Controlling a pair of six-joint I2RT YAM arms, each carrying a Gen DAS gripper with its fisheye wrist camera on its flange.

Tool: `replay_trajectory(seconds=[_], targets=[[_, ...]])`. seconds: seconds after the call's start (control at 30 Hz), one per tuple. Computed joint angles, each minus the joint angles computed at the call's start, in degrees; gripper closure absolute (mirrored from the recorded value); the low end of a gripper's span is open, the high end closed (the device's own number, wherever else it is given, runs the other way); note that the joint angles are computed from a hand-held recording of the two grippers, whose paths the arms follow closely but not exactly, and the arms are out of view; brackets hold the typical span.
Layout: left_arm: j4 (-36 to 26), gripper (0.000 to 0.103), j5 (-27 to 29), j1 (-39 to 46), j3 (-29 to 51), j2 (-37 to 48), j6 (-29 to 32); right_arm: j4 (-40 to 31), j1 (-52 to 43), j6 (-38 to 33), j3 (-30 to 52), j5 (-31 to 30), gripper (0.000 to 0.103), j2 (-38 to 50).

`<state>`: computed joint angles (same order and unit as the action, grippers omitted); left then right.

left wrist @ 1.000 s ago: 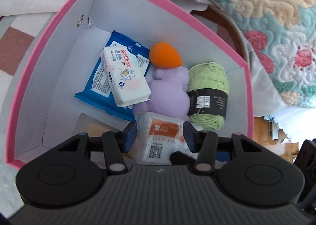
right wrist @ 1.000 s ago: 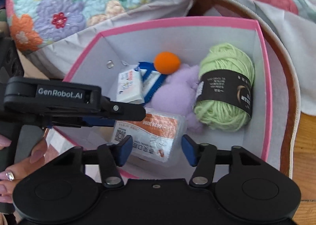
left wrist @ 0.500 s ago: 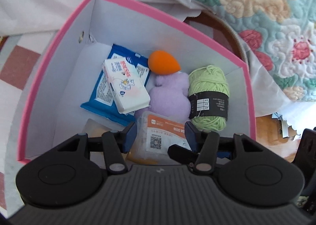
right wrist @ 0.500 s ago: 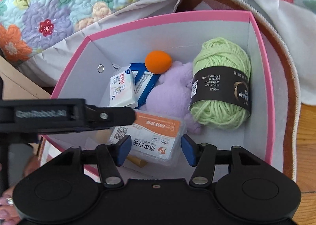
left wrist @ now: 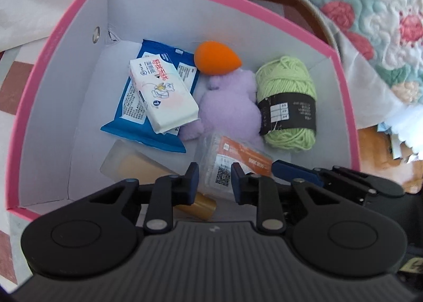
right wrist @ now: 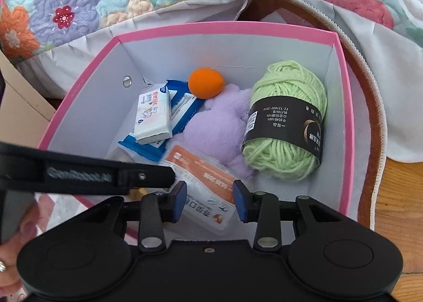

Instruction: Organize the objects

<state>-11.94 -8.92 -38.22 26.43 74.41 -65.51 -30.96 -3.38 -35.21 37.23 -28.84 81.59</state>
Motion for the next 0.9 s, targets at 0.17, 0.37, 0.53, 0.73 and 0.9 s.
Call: replay_trajectory(seconds=[0.17, 0.37, 0.53, 0.73, 0.9], targets=[[-1.6, 0.08, -1.7, -1.0, 2.0, 3.1, -0.3, -0.4, 0.3, -0.3, -0.7, 0.9, 0.057, -2.2], [-12.6, 0.076, -0.8, -1.2, 6.8, 0.2, 0.0, -6.0, -1.6, -2.4, 0.5, -1.5, 0.053, -5.8], [-26.6, 0.058, -5.8, -5.4, 13.4, -4.4, -1.0, -13.4, -4.9, -6.2, 1.8, -4.7, 0.045, -12.6], [-42.4, 0.048, -11.1, -13.0, 20.6, -8.2, -8.2, -26.6, -12.4, -13.3, 5.6, -9.2, 0.04, -19.6], [-54.1, 0.038, -16.0, -22.7, 27.5, -9.0, -16.8, -37.2, -18.6, -20.0, 9.6, -11.7, 0.036, -24.7]])
